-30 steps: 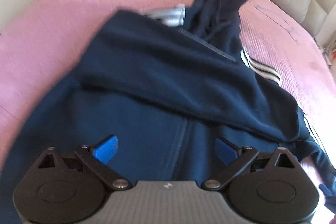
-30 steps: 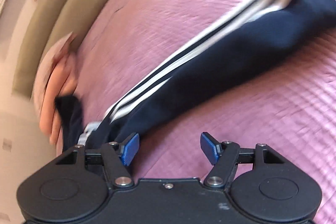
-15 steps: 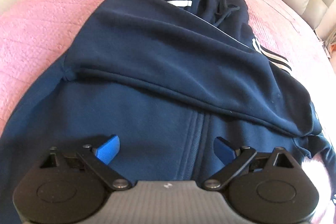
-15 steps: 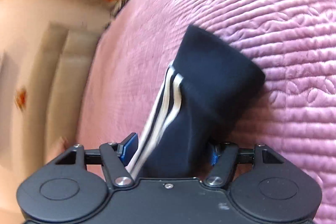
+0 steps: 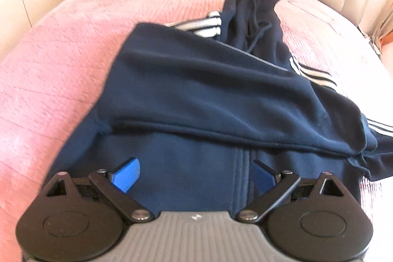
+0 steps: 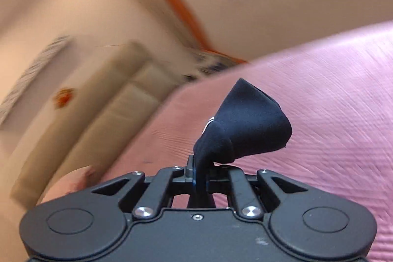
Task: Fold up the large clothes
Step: 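Carry the held sleeve across the hoodie body and release it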
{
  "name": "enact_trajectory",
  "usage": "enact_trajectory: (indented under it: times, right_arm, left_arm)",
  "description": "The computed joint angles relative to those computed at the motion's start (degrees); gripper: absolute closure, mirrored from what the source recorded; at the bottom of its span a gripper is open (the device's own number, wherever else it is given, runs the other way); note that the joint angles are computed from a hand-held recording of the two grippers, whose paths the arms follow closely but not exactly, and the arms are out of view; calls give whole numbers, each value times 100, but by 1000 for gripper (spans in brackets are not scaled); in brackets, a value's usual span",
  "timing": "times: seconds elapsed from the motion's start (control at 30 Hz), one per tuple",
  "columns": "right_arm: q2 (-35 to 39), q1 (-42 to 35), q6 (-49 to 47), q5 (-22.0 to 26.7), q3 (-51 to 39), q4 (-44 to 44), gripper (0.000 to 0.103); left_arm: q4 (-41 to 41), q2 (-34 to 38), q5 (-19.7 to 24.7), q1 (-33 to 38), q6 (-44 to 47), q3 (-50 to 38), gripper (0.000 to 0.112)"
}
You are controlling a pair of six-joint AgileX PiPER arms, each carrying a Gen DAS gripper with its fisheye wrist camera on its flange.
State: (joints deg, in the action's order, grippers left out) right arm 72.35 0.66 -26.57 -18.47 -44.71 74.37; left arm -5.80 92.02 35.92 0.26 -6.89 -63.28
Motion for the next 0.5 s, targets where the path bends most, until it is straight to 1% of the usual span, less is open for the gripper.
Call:
enact_trajectory:
  times: [0.03, 0.1, 0.17, 0.23, 0.3, 0.33, 0.37, 0.43, 0.47, 0.5]
  right_arm:
    - [-14, 424, -451, -237, -277, 308, 93]
    - [103, 1365, -789, -779, -820, 462, 93]
    - [390, 2278, -751, -1244, -1374, 273, 93]
    - [776, 3057, -574, -1527, -1910, -78, 93]
    - [1356, 3674, -408, -1728, -2536, -391, 93]
    - [1704, 3866, -319, -1658, -2895, -559, 93]
    - [2087, 3993, -120, -1457, -3262, -756, 93]
    - [2830, 4124, 692, -1000, -3867, -1319, 93]
    - [3211, 4195, 883, -800, -4185, -1460, 93]
    - [3670, 4244, 844, -544, -4624, -1438, 93]
  left_arm:
    - [13, -72, 36, 59, 54, 4, 15]
    - [51, -167, 79, 160, 125, -9, 15]
    - [63, -272, 185, 312, 180, -25, 15]
    - [8, -338, 233, 457, 291, -34, 15]
    - [83, -408, 233, 588, 293, -21, 15]
    - [271, -447, 174, 597, 170, 10, 14]
    - [466, -471, 133, 580, 42, 38, 14]
    - [832, -435, 217, 556, -137, -5, 14]
    - [986, -423, 238, 560, -201, -13, 14]
    - [1080, -421, 240, 569, -230, -4, 14]
